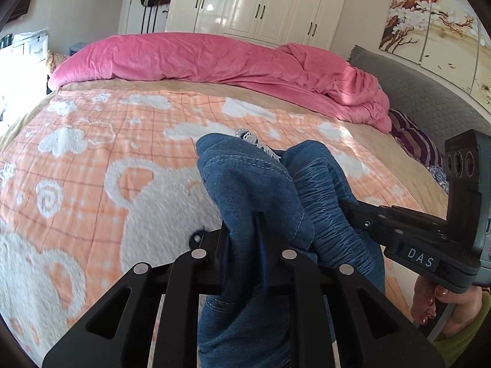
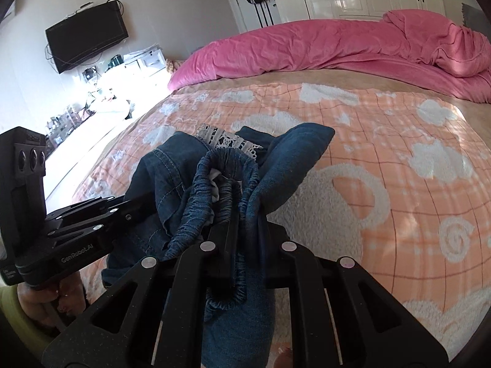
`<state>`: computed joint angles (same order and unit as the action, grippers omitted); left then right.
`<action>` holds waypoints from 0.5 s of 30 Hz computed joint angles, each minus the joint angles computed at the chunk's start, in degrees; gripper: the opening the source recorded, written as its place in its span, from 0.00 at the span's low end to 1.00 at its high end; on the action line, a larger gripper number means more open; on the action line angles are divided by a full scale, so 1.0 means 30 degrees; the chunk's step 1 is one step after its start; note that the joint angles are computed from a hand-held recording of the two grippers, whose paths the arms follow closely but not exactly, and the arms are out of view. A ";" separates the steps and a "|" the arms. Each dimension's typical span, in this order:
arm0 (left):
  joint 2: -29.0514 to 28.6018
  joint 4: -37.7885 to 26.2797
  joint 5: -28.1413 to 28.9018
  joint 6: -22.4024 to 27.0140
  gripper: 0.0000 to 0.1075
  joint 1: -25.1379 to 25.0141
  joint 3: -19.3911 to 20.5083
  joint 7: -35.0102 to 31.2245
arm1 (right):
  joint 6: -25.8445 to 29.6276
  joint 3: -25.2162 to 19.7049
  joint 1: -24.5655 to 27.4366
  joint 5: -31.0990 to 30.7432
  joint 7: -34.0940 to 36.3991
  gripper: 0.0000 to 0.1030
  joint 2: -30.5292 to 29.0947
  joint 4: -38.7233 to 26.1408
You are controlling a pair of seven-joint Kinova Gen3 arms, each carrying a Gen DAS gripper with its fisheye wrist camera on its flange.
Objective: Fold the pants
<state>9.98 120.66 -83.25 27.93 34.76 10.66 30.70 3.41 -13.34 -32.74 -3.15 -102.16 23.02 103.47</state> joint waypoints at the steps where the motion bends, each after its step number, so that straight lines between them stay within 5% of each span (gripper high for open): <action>1: 0.0118 -0.0102 -0.0136 -0.0204 0.13 -0.0190 -0.0143 0.0105 | 0.0250 0.0153 -0.0100 0.0076 0.0037 0.05 0.0296 -0.0485; 8: 0.1536 -0.0880 -0.0629 -0.0997 0.13 -0.0971 -0.0829 -0.0230 | 0.1629 0.0431 0.0000 0.0102 0.0150 0.05 0.2085 -0.2661; 15: 0.2594 -0.1328 0.2222 -0.1774 0.15 -0.0927 -0.1866 -0.2834 | 0.2833 0.1531 -0.0576 -0.0018 -0.0627 0.11 0.3303 -0.3294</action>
